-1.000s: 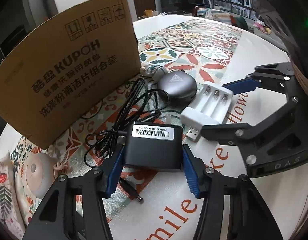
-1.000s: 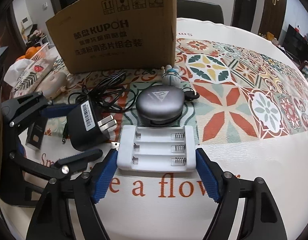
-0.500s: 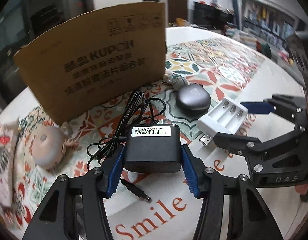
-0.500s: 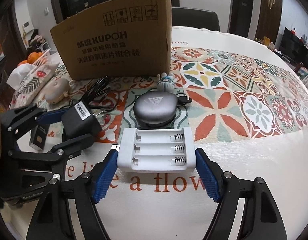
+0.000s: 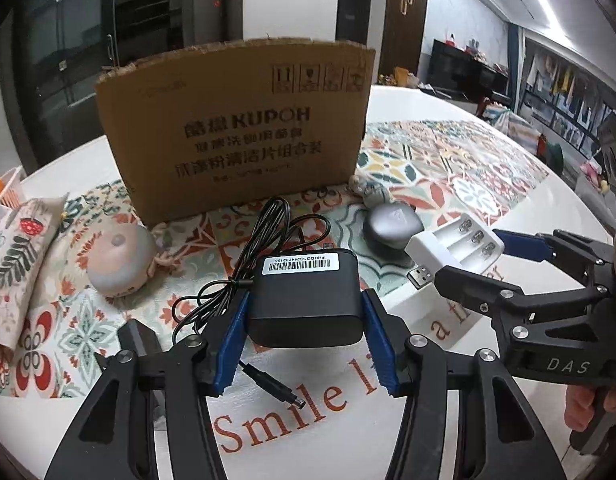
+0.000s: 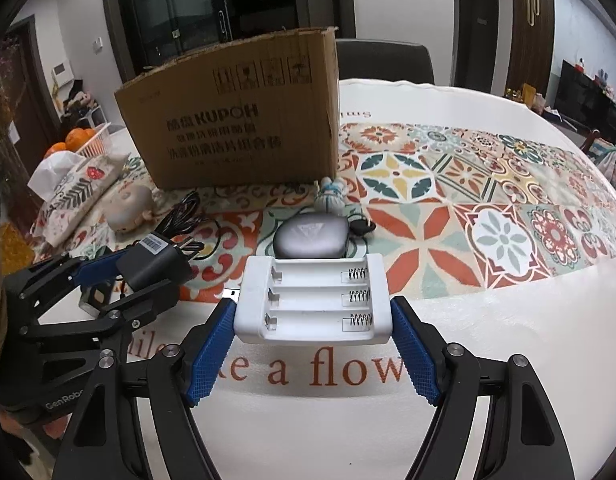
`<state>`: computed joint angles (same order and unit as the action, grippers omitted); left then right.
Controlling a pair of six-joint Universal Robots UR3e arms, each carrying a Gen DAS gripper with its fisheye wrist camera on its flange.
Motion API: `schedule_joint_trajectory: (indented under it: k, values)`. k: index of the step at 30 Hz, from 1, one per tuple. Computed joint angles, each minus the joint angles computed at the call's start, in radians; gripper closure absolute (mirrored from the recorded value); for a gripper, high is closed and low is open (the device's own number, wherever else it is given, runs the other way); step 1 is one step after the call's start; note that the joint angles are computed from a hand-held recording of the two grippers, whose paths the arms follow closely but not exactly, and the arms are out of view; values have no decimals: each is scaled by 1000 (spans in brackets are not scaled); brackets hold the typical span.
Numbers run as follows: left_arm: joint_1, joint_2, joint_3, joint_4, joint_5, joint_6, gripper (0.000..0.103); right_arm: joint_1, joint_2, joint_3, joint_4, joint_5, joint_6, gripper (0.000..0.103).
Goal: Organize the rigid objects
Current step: 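Carry the black adapter and white charger over the cardboard box with both tools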
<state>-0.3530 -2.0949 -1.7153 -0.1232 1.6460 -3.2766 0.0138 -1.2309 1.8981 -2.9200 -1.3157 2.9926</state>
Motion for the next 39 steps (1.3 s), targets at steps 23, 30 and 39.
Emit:
schedule_joint_trajectory:
  k: [23,30,39]
  values:
    - [1,151,26,-24,114,-62,49,0,-88,-80,-54,50,51,26]
    - [19,173,81,-51,143,-30,49,22,-64,-177,-45,53,74,26]
    - [55,162,223,-133,119,-19,49,38,-5,-352,12,68,104,26]
